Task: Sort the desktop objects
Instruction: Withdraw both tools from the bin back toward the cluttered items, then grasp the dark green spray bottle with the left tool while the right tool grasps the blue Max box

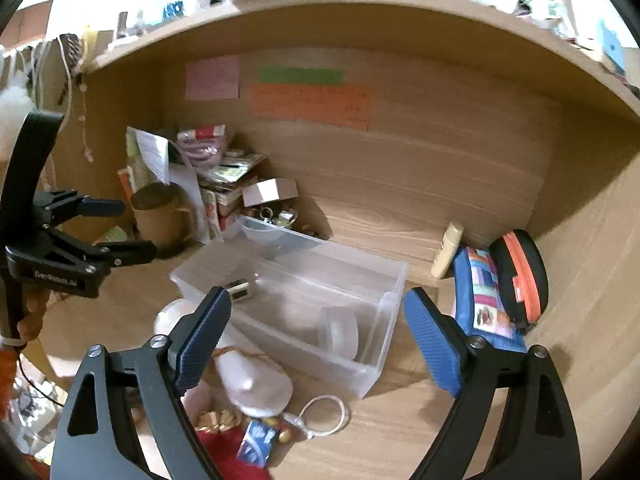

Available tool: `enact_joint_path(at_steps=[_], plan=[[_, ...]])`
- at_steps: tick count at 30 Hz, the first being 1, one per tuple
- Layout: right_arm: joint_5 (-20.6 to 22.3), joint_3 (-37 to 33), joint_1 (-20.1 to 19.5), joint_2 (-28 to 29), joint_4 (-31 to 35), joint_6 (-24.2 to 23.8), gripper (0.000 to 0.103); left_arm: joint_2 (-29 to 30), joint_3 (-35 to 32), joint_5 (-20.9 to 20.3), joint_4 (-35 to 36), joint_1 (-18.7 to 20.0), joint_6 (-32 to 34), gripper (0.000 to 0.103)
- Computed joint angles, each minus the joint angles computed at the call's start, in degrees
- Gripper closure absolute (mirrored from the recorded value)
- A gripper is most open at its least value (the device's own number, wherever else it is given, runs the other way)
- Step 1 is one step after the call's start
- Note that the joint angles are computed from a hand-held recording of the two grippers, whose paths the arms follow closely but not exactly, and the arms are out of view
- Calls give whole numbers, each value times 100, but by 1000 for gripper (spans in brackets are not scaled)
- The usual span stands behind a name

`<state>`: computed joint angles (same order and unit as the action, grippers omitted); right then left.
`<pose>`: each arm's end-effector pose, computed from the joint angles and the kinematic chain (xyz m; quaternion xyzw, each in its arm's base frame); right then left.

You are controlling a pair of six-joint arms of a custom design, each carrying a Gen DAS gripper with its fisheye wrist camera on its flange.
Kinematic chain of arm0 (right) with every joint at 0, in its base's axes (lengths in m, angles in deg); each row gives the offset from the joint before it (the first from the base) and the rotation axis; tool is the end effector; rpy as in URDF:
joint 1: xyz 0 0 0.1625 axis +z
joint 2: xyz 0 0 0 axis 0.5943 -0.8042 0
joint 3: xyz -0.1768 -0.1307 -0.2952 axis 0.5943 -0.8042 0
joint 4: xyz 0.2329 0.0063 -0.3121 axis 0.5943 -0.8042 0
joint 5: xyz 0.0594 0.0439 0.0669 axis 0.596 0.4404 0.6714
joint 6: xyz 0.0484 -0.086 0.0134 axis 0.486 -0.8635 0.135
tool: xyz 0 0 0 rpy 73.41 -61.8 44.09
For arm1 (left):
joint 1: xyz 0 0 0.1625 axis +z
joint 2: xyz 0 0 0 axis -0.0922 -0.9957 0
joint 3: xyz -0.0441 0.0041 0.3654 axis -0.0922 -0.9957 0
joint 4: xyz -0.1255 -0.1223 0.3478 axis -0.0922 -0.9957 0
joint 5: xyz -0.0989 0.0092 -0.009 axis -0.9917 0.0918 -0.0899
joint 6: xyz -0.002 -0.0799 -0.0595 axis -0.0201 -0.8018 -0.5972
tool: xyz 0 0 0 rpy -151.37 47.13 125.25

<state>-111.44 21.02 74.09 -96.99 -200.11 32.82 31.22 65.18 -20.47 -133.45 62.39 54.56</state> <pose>0.3037 -0.5800 0.1864 0.3035 -0.8111 0.3962 0.3051 -0.2173 -0.6803 0.2817 0.3726 0.8476 -0.2835 0.2497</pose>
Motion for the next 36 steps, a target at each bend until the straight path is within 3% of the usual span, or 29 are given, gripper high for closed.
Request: enact_joint_path(at_steps=[10, 15, 19, 36], plan=[[-16, 984, 30, -360, -551, 388, 16, -938, 1384, 174, -768, 1, -46, 4], [-137, 1341, -56, -359, -780, 524, 16, -1154, 1832, 94, -717, 76, -169, 4], [-218, 1519, -174, -288, -800, 684, 16, -1182, 2043, 55, -577, 167, -311, 4], [221, 1853, -675, -166, -367, 1433, 21, -1005, 2451, -81, -319, 390, -494, 4]])
